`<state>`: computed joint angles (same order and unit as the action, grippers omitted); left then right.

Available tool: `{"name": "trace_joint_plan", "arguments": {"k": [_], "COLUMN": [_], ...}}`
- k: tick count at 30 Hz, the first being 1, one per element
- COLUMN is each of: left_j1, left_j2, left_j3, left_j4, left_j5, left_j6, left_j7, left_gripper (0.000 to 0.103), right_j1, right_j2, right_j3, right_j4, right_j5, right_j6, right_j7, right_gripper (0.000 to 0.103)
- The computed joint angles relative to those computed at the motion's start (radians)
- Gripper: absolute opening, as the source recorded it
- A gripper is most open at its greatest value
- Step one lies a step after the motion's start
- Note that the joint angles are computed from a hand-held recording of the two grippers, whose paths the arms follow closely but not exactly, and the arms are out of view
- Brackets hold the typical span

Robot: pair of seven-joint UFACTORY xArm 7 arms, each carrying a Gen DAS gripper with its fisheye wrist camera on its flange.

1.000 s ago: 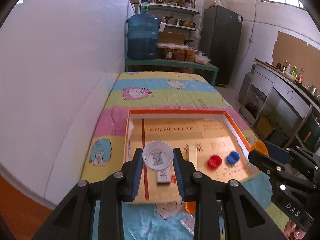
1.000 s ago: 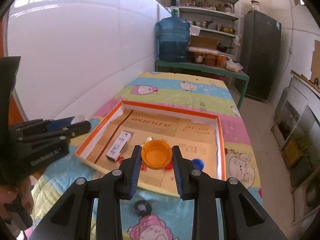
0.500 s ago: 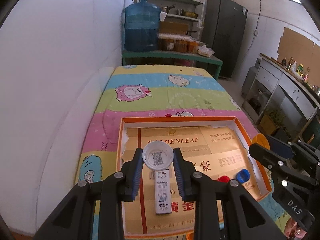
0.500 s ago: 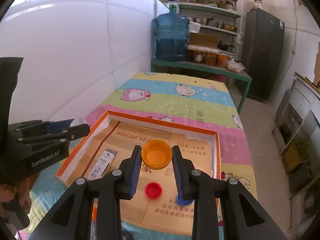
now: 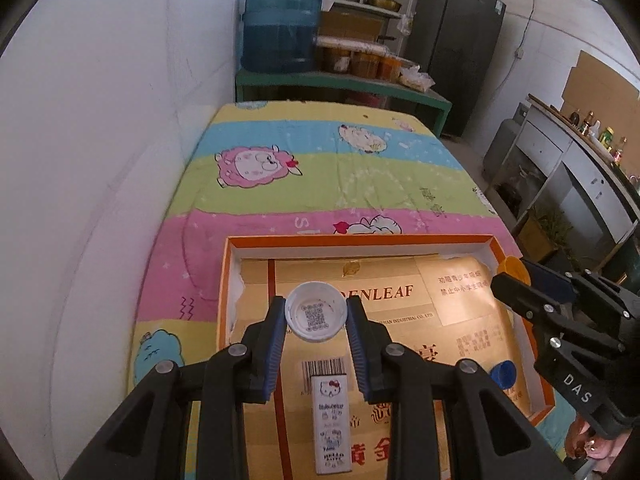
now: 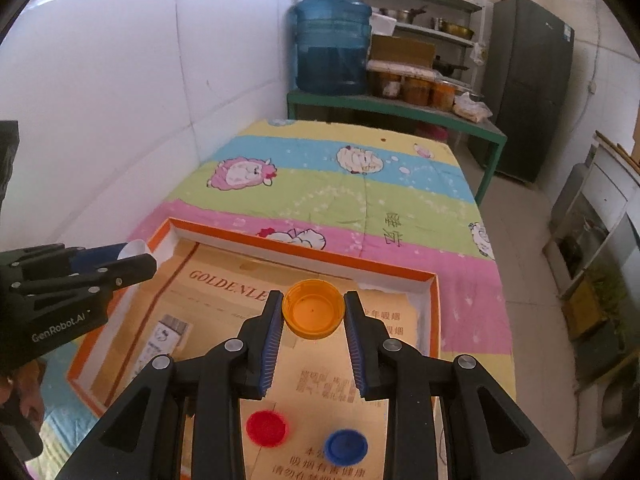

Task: Organize rigid objects
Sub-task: 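Carry the white container and orange cap over the cardboard tray with both grippers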

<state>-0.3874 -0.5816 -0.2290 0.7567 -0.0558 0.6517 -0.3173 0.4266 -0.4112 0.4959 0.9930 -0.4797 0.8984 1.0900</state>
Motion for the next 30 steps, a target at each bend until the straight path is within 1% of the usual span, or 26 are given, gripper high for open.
{"name": "trace_joint_plan", "arguments": {"k": [3, 9, 14, 20, 30], "left_j1": [-0.012, 0.002, 0.003, -0.002, -0.006], "left_j2": [0.040, 0.099, 0.138, 0.163, 0.184], "left_j3": [0.014, 0.003, 0.000, 0.005, 0.006], "left_j4": [0.019, 0.043, 0.047, 0.043, 0.036], "left_j5": [-0.020, -0.005, 0.007, 0.005, 0.009], "left_j6": [0.008, 0.016, 0.014, 0.001, -0.016], "left_j7": [0.016, 0.006, 0.000, -0.001, -0.001], "left_gripper": [0.031, 0.031, 0.031, 0.031, 0.031], "right_j1": [0.000, 0.008, 0.023, 0.041, 0.053], "right_j2": [0.028, 0.077, 0.120, 0.141, 0.164], "right_j3": [-0.014, -0.045, -0.064, -0.095, -0.112], "right_j4": [0.007, 0.013, 0.024, 0.007, 0.004], "right_j5": [0.006, 0.029, 0.039, 0.059, 0.071], "right_j6": [-0.010, -0.023, 0.002, -0.012, -0.014], "right_j7": [-0.016, -0.023, -0.030, -0.032, -0.044], "right_gripper": [0.031, 0.031, 0.031, 0.031, 0.031]}}
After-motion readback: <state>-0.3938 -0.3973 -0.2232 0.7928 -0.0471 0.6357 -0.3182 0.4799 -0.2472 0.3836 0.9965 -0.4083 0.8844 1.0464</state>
